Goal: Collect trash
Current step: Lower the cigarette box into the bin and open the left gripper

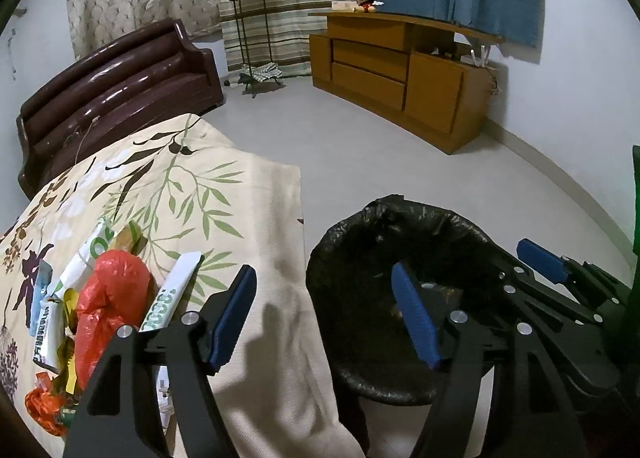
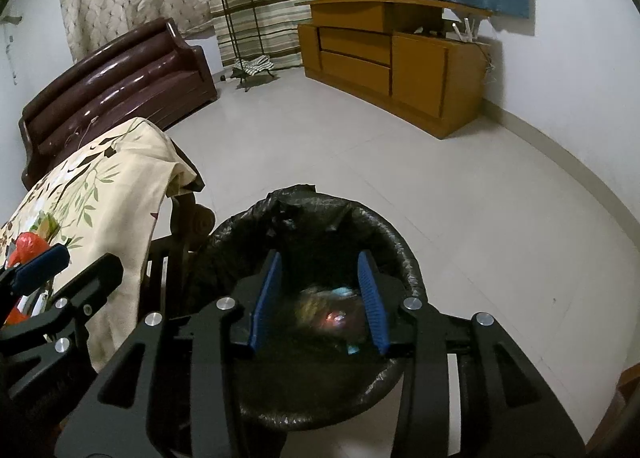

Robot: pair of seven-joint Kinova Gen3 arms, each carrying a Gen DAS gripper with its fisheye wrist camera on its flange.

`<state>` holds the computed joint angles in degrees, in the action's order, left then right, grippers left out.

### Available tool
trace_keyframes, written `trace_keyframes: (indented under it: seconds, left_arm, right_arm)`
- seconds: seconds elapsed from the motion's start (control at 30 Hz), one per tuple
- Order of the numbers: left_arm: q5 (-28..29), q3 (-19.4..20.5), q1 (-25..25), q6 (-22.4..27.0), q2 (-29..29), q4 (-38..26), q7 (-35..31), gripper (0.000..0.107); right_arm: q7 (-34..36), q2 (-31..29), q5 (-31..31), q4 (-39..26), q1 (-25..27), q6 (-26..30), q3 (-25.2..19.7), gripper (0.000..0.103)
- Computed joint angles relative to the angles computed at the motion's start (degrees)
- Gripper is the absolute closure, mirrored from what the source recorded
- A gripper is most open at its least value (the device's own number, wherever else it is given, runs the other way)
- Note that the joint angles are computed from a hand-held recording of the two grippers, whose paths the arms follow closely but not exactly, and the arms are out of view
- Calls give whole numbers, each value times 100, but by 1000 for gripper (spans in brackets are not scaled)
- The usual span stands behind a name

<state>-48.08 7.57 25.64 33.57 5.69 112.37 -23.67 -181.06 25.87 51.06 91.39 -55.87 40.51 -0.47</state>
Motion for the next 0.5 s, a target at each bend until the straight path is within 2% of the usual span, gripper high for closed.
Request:
trace_keyframes:
  seconds: [0.23, 0.33, 0.5]
  left_arm:
    - [13, 36, -109, -61, -258, 172, 17, 37]
    - [104, 102, -246, -59, -433, 263, -56, 36]
    - [221, 284, -523, 11, -806, 490, -131, 36]
  right_arm:
    - [-151, -88, 81, 25, -96, 187, -51, 61]
    - [-179, -127, 87, 5, -132, 268, -115, 55]
    - [-224, -174, 124, -46, -248, 368, -229, 53]
